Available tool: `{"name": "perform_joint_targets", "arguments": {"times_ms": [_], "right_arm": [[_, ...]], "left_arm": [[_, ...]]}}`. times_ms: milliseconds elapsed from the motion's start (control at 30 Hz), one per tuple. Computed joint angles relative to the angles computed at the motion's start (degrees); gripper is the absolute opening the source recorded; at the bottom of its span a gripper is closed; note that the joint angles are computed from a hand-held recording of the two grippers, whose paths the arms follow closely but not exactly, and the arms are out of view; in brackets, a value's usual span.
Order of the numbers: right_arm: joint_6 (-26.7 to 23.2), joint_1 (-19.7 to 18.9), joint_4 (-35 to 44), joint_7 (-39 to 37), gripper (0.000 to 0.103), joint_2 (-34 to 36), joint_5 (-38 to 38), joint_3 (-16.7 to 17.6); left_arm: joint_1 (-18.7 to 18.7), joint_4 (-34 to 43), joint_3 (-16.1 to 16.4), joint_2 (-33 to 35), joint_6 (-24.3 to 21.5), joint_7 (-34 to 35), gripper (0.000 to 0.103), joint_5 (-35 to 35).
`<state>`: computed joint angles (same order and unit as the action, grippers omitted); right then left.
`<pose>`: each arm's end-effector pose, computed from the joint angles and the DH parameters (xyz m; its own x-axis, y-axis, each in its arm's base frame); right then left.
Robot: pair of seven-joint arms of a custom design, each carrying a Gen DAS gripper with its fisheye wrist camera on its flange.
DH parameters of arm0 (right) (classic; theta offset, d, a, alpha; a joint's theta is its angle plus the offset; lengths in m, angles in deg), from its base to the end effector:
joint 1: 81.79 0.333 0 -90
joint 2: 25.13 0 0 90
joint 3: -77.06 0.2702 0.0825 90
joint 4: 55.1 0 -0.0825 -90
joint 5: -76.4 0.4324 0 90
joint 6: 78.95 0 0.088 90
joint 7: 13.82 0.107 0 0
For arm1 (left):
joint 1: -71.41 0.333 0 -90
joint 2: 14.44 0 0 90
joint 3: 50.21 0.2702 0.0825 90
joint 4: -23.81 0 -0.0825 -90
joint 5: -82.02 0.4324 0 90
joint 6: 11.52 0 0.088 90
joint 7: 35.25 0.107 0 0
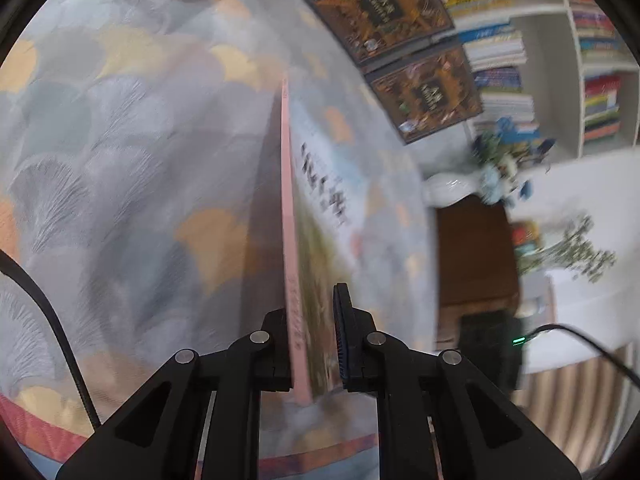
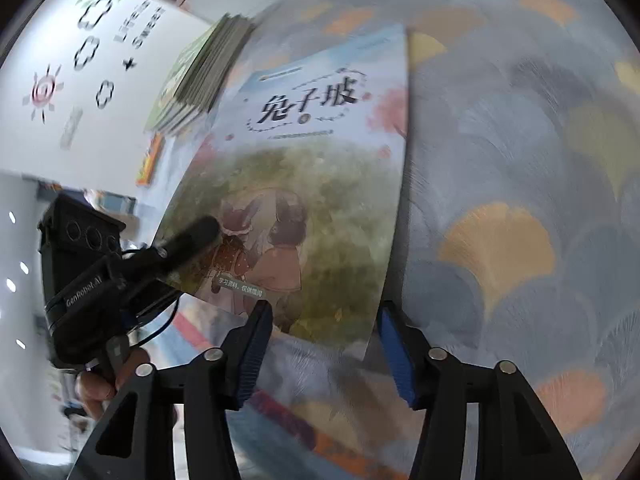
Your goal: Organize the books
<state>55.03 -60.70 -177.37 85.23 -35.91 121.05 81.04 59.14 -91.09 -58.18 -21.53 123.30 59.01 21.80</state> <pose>0.5266 0.2598 0.4709 -0.0838 -0.7392 -0.6683 -0.9750 0.1992 -0.0981 0.5718 -0.2262 0.5079 0.0035 -0.5922 0.8058 -0.9477 -0.2591 -0.1863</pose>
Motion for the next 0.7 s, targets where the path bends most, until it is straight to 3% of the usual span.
{"name": "perform_joint_targets", "arguments": {"times_ms": [100,233,433,533,600,700], "right_arm": [[1.7,0.1,-3.2,-2.5,0.059,-2.2,9.3,-2.0],[3.1,0.9,-7.2,-9.2,0.061,-3.7,28.0,-5.1],[-0.6,0.0,-6.1,-13.2,0.062,-0.3,38.1,-4.9],[2.5,-0.1,-6.0,-15.9,0.062,0.5,45.0,-3.6],[4.8,-0.2,-5.5,-16.8,0.048,0.0,44.6,-2.7],[7.8,-0.6,-3.8,-10.8,0.033,-0.2,30.4,-0.9]], "left_arm": [[0.2,1.9,0.4,1.0,-1.2,0.3,0.012,-3.2],[0.6,2.6,0.2,1.6,-2.2,-0.2,0.012,-8.7],[1.1,1.9,0.0,1.7,-3.2,-1.9,0.012,-14.4],[1.5,1.8,0.0,1.8,-4.6,-3.3,0.011,-13.9],[1.8,2.1,-0.3,1.6,-4.8,-5.0,0.011,-9.5],[2.0,3.1,-0.5,1.8,-5.5,-6.4,0.009,-3.0]]}}
